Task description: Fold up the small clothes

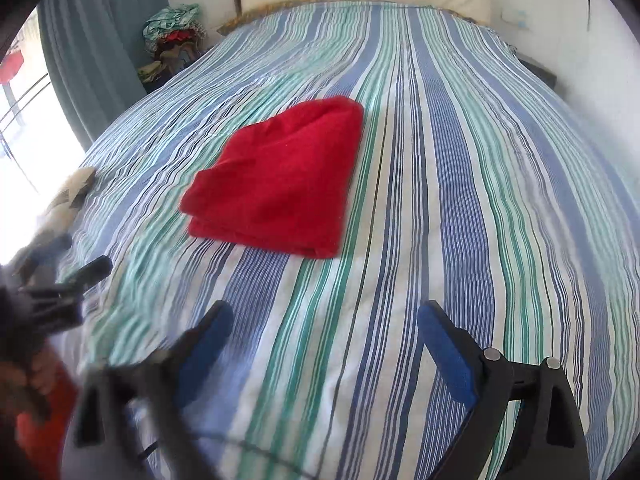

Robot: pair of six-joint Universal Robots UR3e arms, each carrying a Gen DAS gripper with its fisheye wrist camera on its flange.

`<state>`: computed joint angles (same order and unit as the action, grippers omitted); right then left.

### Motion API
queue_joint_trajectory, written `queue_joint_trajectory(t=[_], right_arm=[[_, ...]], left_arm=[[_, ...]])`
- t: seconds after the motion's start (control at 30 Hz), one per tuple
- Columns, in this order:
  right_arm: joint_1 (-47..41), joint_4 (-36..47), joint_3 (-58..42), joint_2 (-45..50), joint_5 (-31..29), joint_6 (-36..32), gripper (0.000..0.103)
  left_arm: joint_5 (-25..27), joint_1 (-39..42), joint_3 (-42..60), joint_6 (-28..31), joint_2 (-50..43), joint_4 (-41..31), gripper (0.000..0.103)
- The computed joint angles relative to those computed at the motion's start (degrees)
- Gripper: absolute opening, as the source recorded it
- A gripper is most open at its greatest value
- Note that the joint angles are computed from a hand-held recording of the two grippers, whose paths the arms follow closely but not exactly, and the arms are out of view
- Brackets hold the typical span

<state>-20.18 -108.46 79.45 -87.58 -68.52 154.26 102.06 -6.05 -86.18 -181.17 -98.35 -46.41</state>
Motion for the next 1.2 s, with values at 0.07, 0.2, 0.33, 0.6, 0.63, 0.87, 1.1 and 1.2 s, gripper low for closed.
queue_joint_trajectory(t=[0.07, 0.2, 0.33, 0.6, 0.63, 0.87, 1.1, 1.2], right_arm=[[-2.4, 5.6, 2.4, -7.1, 1.9, -1.3, 0.093], [-3.6, 13.1, 3.7, -16.3, 1.6, -2.8, 0.093], [-0.8, 15.8, 0.7, -16.7, -2.5, -2.8, 0.093], [0.7, 19.0, -4.0, -17.7, -4.4, -0.7, 0.093], [0.6, 18.9, -4.1, -17.9, -4.4, -0.6, 0.093], [0.8, 18.8, -4.6, -18.8, -5.1, -0.1, 0.093], [1.2, 18.2, -5.0, -19.1, -5.4, 0.3, 0.093], [1.0, 18.3, -5.1, -19.2, -5.0, 0.5, 0.093]], left_arm=[[-0.3, -0.4, 2.7, -1.3, 1.5, -7.1, 0.1], [-1.3, -1.2, 7.7, -3.7, 3.5, -17.0, 0.1], [-0.7, -2.6, 8.9, -5.1, 6.0, -19.2, 0.1], [0.3, -4.9, 10.9, -6.7, 6.5, -21.1, 0.099], [1.1, -5.4, 11.0, -6.9, 6.3, -20.9, 0.099], [2.8, -6.3, 10.9, -7.3, 6.1, -20.0, 0.099], [1.7, -5.7, 10.3, -8.1, 6.8, -19.6, 0.099], [2.7, -6.5, 9.9, -8.1, 7.0, -18.5, 0.099]])
